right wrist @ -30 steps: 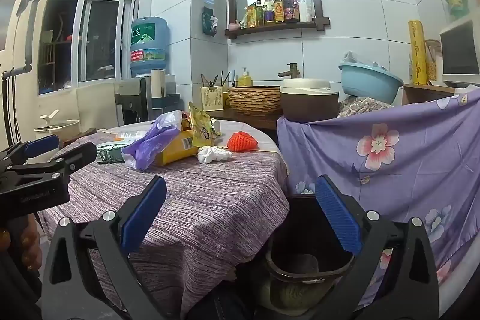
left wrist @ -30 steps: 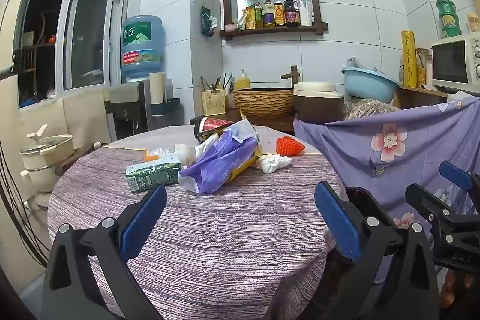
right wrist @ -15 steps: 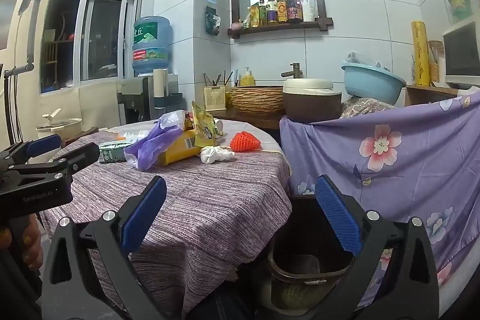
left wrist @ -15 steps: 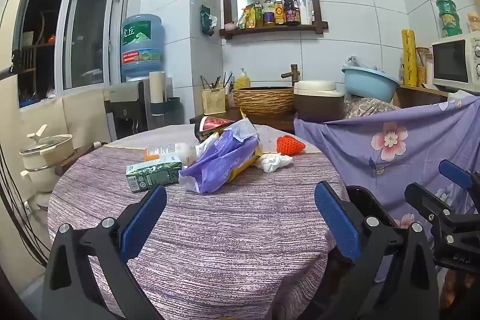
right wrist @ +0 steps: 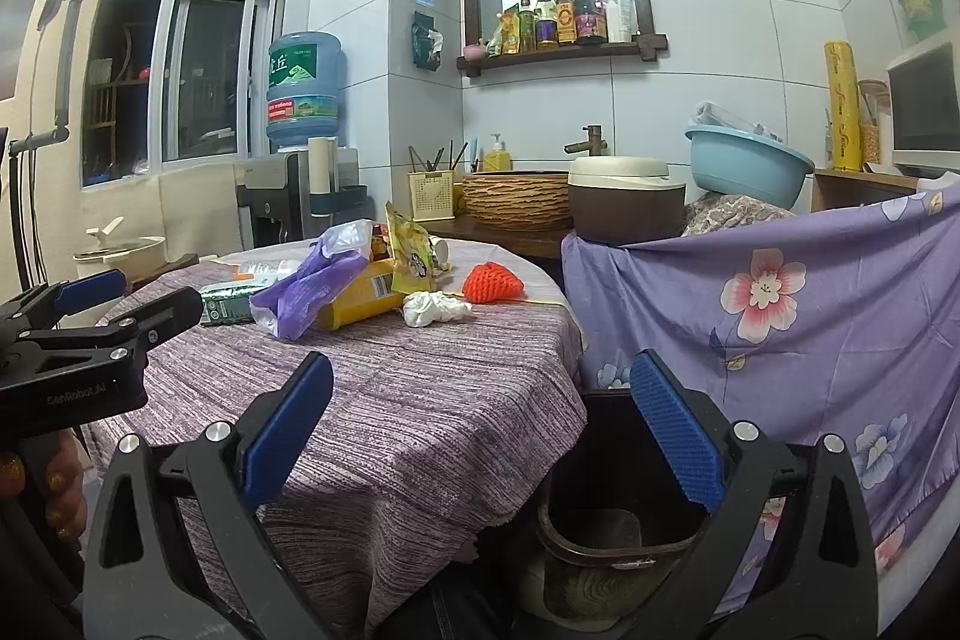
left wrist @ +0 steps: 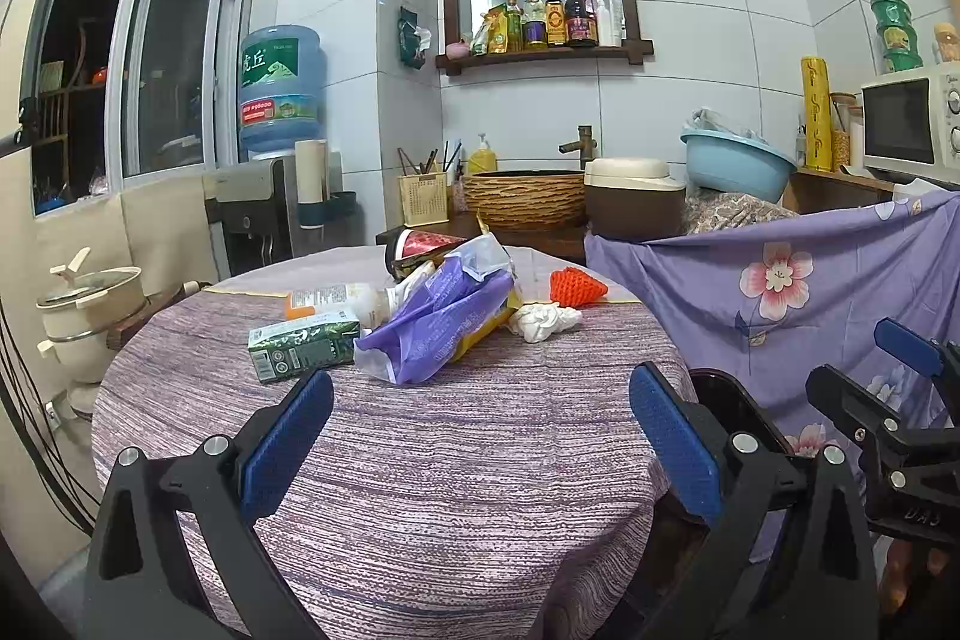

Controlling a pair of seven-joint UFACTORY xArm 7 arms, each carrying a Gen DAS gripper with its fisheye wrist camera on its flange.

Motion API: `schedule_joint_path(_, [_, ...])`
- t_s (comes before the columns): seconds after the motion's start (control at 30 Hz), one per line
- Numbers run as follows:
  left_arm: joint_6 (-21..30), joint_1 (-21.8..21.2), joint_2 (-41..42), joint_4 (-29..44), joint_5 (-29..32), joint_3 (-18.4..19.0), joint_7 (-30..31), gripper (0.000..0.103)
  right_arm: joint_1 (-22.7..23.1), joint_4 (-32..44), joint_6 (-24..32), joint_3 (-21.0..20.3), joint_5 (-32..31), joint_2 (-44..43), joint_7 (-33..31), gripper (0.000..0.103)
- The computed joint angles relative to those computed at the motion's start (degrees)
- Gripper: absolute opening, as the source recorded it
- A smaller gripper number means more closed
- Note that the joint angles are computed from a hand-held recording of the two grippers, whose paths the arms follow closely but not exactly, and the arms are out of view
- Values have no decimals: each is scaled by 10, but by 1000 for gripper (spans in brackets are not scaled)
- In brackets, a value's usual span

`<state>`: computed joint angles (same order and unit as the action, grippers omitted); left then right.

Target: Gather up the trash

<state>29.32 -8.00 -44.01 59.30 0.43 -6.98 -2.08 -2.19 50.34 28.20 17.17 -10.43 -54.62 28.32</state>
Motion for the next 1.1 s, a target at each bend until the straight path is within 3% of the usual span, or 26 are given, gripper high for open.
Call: schedule_joint_path(1.1, [1, -2, 0, -4, 1, 1, 0, 98, 3, -4, -2, 4, -2, 1, 7, 98])
